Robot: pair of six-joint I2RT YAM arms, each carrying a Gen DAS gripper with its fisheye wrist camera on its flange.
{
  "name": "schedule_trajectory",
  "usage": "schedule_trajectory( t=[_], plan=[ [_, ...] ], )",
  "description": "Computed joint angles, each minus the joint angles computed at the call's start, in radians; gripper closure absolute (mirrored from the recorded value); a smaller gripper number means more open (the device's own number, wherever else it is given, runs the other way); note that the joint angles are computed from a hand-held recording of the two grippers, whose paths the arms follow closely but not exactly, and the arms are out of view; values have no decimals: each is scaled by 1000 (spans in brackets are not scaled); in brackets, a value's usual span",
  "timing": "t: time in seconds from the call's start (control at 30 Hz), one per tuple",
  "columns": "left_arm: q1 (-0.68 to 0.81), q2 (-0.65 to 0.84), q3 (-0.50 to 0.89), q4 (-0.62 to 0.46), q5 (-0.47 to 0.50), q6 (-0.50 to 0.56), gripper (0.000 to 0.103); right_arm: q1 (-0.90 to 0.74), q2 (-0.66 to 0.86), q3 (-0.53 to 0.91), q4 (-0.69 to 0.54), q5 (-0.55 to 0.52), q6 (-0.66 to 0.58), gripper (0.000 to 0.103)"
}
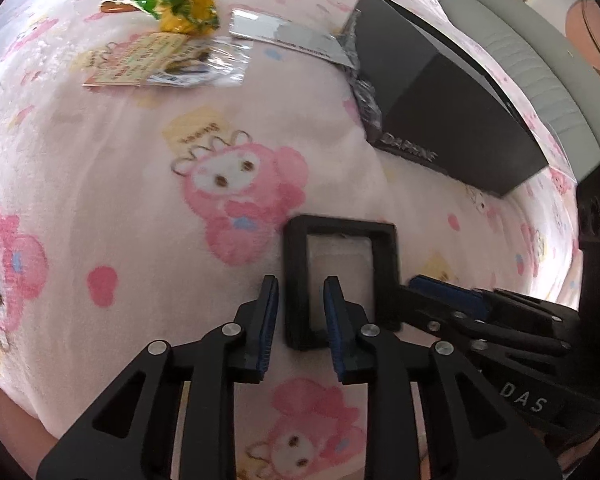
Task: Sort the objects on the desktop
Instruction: 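Lift the black frame with the left gripper and carry it toward the DAPHNE box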
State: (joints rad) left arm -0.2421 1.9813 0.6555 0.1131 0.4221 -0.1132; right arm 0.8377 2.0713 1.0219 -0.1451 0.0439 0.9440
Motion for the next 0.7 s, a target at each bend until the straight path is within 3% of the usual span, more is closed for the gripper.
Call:
schedule_trajectory(
  t=[0.13,0.3,0.5,0.57,0.7],
  plan=[
    [37,-55,-54,12,101,-3,74,6,-97,-96,63,-29,15,79],
    [10,-47,-68,37,14,-30,74,28,-144,-110,2,63,12,79],
    [-18,5,-45,79,-27,-56,75,1,-47,-70,48,18,-30,79],
    [-25,17,-36,77,-26,-60,83,-20,-15,-77,125,-47,-41,79],
    [-36,2,-50,75,-31,-71,84,-34,6,-99,190,-89,-30,80]
  ],
)
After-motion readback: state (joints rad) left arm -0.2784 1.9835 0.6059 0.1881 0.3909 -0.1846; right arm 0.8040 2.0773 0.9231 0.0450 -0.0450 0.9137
